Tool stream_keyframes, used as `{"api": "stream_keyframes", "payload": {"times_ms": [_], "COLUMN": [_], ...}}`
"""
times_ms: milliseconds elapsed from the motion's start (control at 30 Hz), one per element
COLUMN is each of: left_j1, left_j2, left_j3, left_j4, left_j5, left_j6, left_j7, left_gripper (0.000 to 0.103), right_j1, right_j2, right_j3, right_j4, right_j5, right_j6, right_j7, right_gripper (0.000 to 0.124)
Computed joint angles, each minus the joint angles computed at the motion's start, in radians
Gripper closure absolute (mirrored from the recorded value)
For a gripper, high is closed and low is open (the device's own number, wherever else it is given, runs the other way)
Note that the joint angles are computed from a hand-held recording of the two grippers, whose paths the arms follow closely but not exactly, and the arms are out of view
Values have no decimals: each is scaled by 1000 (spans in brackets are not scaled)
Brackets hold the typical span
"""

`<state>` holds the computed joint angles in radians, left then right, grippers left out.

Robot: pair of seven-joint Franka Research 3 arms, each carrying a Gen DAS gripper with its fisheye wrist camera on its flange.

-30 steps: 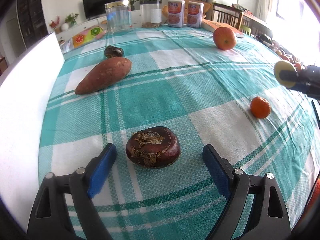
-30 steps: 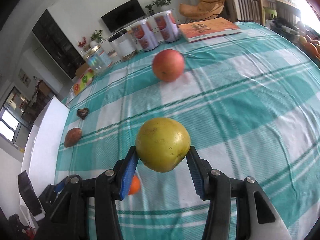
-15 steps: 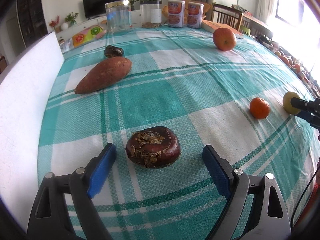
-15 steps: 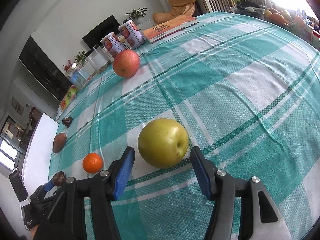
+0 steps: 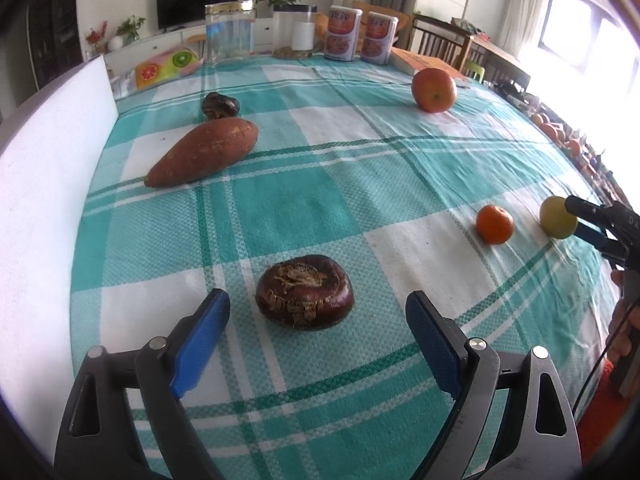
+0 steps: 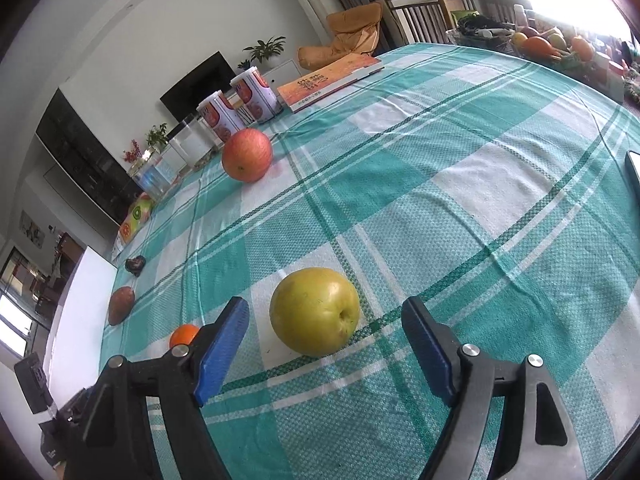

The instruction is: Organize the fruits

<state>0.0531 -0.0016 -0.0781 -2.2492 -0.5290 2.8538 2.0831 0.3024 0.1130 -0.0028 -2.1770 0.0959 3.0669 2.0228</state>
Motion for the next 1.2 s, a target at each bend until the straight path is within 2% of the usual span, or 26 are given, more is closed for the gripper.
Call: {"api": "stream_keyframes", "payload": {"times_ms": [67,100,133,167,200,233,267,367,467,500,567,600,633,700,800,900,1033,1200], "left_j1": [5,10,11,13,17,21,23,16,-15,-25,-40,-45,-48,-47,-20,34,180,296], "left_j2": [23,30,29,30,28,22,13,-37,-122,-157,-238,-280,-322,-400,-473,-481,-414,-354], "left_j3": [1,0,0,0,-1,-4,-6,3,47,64,104,124,148,187,230,254,226,228], "left_j4": [27,34,26,25,22,19,11,-25,-53,-63,-89,-102,-113,-136,-152,-156,-161,-168], "left_j5": [13,23,77,124,144,129,94,-21,-167,-193,-226,-232,-239,-235,-187,-94,121,328], "left_j6": [-14,-18,3,8,9,4,1,-10,-109,-148,-231,-269,-303,-333,-309,-228,-126,-105], "left_j7": [-37,-53,-97,-127,-136,-121,-98,-24,78,98,123,126,131,131,93,18,-186,-388], "left_gripper": [14,22,36,46,54,54,55,55,55,55,55,55,55,55,55,54,54,54], "right_j1": [41,49,37,31,50,42,27,54,63,53,41,15,-15,-22,10,64,179,345], "right_j2": [17,26,36,47,48,46,43,25,-4,-14,-36,-47,-54,-57,-29,31,165,354], "right_j3": [-49,-58,-41,-29,-53,-41,-21,-56,-70,-55,-21,32,106,199,289,345,347,283], "right_j4": [26,40,54,68,73,69,61,40,2,-9,-24,-32,-36,-15,84,229,460,747], "right_j5": [-116,-152,-135,-123,-182,-173,-140,-215,-260,-246,-202,-104,62,312,571,687,604,374], "right_j6": [-30,-47,-71,-96,-103,-94,-80,-49,16,35,49,53,57,45,-32,-143,-332,-523], "right_j7": [74,91,63,45,85,71,42,109,154,137,86,2,-144,-377,-654,-830,-849,-760], "right_gripper": [45,46,47,58,61,72,72,72,72,72,72,72,72,72,72,72,72,72]}}
